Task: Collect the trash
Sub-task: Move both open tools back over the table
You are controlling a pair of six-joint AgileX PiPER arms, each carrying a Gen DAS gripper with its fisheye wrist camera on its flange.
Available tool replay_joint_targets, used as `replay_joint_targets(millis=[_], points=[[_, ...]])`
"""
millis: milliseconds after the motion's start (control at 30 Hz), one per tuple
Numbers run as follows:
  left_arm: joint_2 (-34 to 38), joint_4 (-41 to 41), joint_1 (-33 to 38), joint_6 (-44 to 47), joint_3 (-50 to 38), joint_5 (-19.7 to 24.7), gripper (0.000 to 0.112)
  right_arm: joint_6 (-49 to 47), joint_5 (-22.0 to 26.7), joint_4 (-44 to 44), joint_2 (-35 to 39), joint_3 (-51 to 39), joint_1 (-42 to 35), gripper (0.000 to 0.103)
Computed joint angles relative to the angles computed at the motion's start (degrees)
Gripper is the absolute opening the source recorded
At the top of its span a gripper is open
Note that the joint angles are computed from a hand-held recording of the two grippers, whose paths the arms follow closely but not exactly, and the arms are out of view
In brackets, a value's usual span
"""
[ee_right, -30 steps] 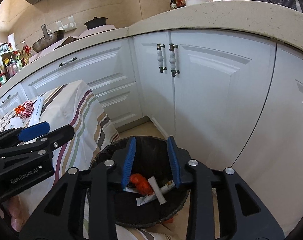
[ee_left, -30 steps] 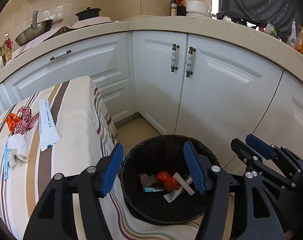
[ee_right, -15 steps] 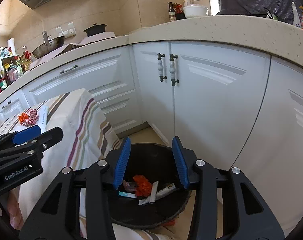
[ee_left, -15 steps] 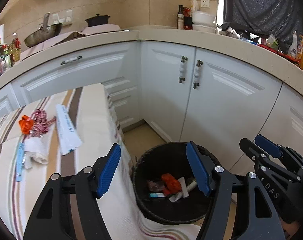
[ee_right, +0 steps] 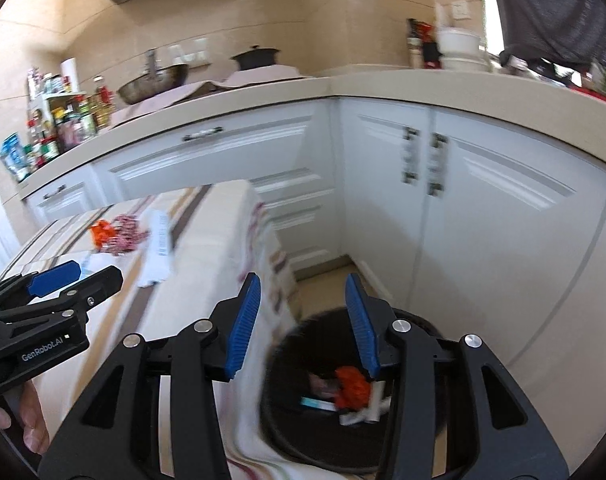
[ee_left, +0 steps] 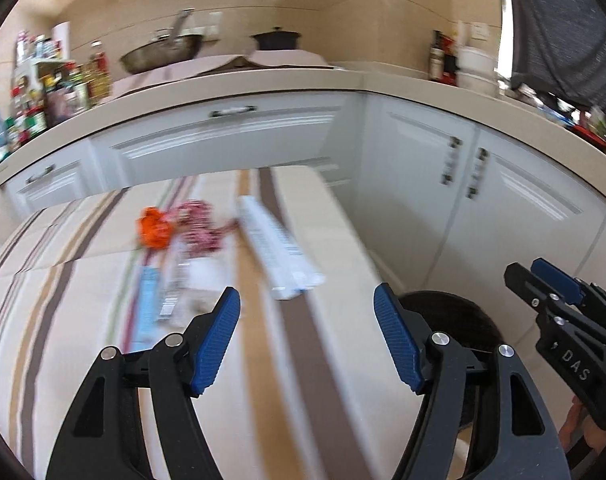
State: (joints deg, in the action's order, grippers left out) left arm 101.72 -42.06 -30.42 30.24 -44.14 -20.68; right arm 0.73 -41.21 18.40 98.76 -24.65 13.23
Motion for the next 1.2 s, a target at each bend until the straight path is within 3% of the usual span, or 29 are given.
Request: replay_joint_targets(millis=[133,367,833,1033,1200], points=[[-1.6,1.7,4.8,-1.2,2.2,-0.2,0.068,-3.8,2.6,4.1,0.8,-4.6,5.7,0.05],[-3.5,6.9,13.8,-4.8,4.5,0.5,0.068,-10.4,7.6,9.3,3.1,-13.0,12.4,0.05],[-3.4,21.7,27.7,-16.3,4.9,2.5,0.068,-20.5,16.3,17.6,11.0,-28.0,17.8,0.05],[-1.9,29.4,32.3,-22.9,3.6,3.7,0.068,-30.6,21.2,26.9,15.3,-35.5,19.0,0.05],[-0.9,35.4,34.6,-28.4,2.8,4.4,0.068,-46.9,26.9,42.8,19.6,-42.8,19.1,0.05]])
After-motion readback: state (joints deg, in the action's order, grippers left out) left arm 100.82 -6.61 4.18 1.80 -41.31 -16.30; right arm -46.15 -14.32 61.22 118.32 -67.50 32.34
